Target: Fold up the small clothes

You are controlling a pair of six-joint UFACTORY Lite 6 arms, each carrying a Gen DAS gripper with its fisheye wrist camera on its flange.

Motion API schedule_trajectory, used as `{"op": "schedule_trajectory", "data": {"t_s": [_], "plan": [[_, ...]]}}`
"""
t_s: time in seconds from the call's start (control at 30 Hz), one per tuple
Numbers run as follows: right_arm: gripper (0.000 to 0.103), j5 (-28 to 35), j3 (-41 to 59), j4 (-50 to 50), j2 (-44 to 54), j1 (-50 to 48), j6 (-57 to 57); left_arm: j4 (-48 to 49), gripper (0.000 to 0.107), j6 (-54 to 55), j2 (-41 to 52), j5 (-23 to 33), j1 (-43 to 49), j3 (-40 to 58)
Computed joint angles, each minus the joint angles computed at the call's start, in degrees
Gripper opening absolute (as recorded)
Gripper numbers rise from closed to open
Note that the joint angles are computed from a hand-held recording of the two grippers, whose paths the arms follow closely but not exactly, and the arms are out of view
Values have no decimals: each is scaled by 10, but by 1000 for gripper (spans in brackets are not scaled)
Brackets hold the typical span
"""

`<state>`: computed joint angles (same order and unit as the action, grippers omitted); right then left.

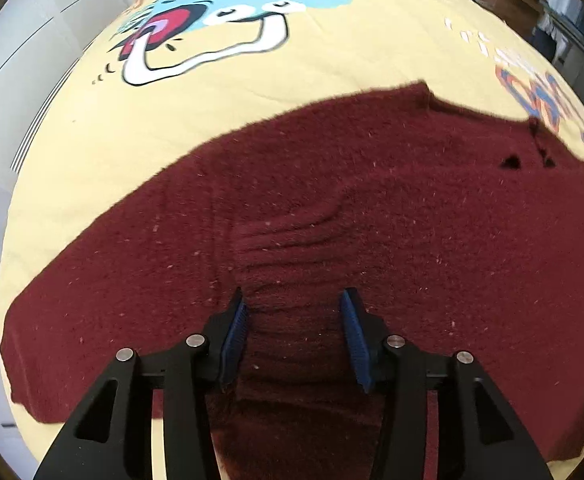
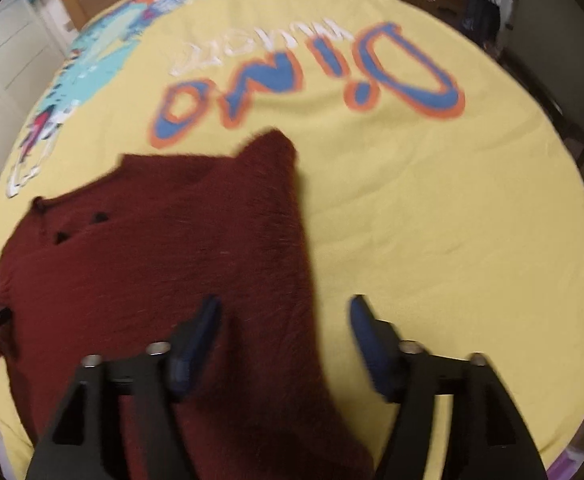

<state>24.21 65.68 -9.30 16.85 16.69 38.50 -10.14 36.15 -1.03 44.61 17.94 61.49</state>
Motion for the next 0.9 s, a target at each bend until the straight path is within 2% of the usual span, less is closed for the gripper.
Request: {"op": "schedule_trajectory", "data": {"t_s": [0.03, 0.07, 0.1, 0.13, 0.17, 0.2, 0.23, 0.47, 0.63, 0.7, 0.8, 0.87, 0.9], "plan": [[82, 10, 0, -22, -11, 11, 19, -9, 63, 5, -5, 8, 7, 6], [83, 24, -6, -51, -29, 24, 41, -19, 72, 11, -10, 13, 12, 8], [84, 36, -4, -83, -37, 41, 68, -28, 87, 12, -19, 18, 14, 10], [88, 42, 2, -107, -37, 55, 88, -31, 97, 10, -26, 22, 13, 11], [91, 52, 12, -128, -36, 73, 108, -34, 101, 5, -31, 27, 9, 18], [100, 56, 14, -141, -38, 87, 120, -44, 102, 8, -46, 25, 7, 17], [103, 60, 24, -156, -35, 106, 136, -52, 102, 9, -60, 23, 2, 15], [103, 66, 133, -212, 61, 202, 215, -95, 102, -14, -97, 35, -53, 2], [103, 65, 190, -233, 146, 249, 256, -71, 102, -64, -132, -6, -107, -83], [103, 72, 215, -250, 191, 259, 272, -46, 102, -85, -134, -43, -129, -120], [103, 55, 206, -256, 227, 244, 287, -21, 102, -93, -110, -73, -132, -150], [103, 3, 145, -304, 199, 225, 341, -28, 102, -73, -103, -89, -109, -165], [103, 1, 130, -324, 189, 220, 359, -42, 102, -47, -99, -93, -92, -167]]}}
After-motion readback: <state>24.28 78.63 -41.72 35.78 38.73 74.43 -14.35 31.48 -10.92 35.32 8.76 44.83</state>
